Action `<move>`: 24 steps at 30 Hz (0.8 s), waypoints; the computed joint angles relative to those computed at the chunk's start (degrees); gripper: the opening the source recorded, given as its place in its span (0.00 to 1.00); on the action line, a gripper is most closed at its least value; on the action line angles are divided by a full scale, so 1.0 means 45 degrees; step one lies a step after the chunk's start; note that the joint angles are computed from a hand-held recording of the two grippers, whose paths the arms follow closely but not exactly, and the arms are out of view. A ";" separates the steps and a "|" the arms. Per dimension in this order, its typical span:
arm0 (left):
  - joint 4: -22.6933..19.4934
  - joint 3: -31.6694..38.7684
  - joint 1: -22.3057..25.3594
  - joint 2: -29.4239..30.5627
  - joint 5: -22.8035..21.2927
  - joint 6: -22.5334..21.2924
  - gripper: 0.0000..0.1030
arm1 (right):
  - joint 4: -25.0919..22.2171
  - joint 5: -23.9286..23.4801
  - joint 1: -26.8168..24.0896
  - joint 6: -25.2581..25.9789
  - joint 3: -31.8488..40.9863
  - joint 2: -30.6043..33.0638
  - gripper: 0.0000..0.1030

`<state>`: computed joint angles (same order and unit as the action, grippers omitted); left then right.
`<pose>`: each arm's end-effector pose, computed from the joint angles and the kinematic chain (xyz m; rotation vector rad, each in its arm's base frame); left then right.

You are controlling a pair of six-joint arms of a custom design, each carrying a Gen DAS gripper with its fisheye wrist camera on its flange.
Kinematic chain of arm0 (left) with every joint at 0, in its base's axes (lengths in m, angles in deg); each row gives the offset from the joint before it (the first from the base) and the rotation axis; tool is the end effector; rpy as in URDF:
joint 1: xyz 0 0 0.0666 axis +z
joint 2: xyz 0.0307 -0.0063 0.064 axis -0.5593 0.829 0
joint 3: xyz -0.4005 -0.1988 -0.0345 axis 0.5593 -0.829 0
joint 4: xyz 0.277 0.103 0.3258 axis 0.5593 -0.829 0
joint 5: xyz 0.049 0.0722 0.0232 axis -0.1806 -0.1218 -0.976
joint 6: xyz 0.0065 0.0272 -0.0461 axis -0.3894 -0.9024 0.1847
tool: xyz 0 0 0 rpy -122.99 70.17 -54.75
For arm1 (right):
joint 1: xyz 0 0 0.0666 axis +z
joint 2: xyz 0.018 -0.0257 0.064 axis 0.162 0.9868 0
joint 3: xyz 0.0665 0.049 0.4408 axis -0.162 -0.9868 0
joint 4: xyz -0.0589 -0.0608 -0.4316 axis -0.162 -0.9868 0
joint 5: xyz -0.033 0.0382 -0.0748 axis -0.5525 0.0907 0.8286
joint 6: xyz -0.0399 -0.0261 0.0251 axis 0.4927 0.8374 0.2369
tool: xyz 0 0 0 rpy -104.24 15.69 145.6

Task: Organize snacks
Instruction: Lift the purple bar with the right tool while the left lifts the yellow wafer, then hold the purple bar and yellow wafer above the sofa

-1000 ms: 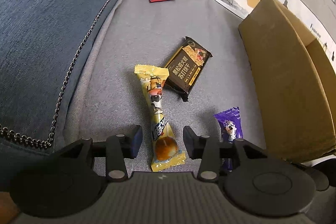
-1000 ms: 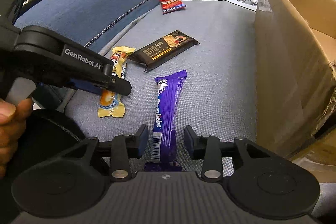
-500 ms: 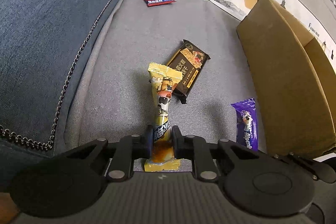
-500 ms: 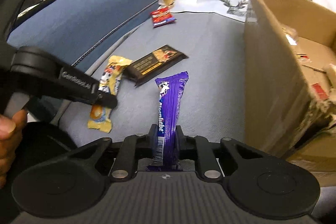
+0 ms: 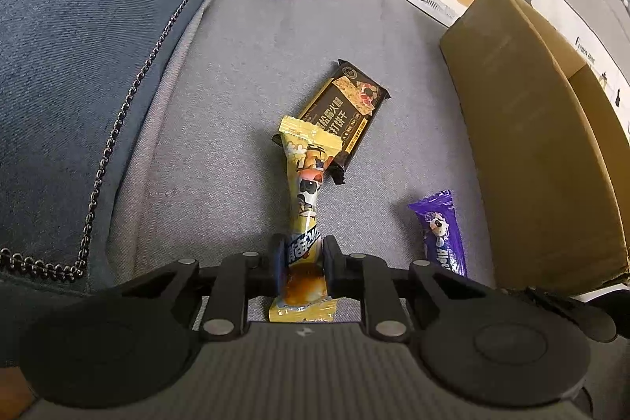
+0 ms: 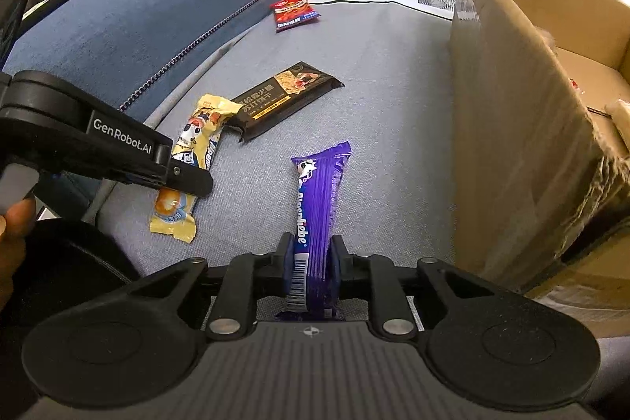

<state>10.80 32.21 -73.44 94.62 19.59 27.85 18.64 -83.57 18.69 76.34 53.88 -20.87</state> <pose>0.3848 -0.3069 0.3735 -0.3446 2.6431 -0.2312 0.3809 0.0738 0.3173 -0.3742 2.4494 0.4604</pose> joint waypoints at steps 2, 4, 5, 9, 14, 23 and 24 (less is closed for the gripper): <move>-0.0006 0.0006 -0.0006 0.0004 -0.0011 0.0017 0.20 | 0.0002 -0.0003 -0.0001 -0.0003 -0.0004 -0.0005 0.20; -0.0018 0.0012 -0.0009 0.0008 -0.0014 0.0026 0.20 | -0.0015 -0.0011 -0.0016 0.0025 0.0004 -0.0008 0.20; -0.0020 0.0019 -0.0022 0.0013 -0.0035 0.0008 0.20 | -0.0016 -0.0013 -0.0019 0.0033 0.0012 0.0001 0.20; 0.0043 0.0058 -0.0050 0.0066 -0.0090 -0.0093 0.19 | -0.0014 0.0014 0.0014 0.0027 0.0015 -0.0011 0.19; 0.0406 -0.0133 -0.0076 -0.0129 -0.0071 -0.0076 0.18 | 0.0481 0.0137 0.0032 -0.0128 -0.0148 -0.0234 0.16; 0.0533 -0.0185 0.0090 -0.0127 0.0714 -0.0142 0.18 | 0.0181 0.0208 0.0019 -0.0211 -0.0022 0.0017 0.17; 0.0528 -0.0180 0.0090 -0.0122 0.0727 -0.0147 0.18 | 0.0185 0.0198 0.0028 -0.0207 -0.0026 0.0024 0.18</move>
<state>13.17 31.40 -73.03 94.07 22.86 27.18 19.47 -82.68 18.81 75.41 53.76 -20.76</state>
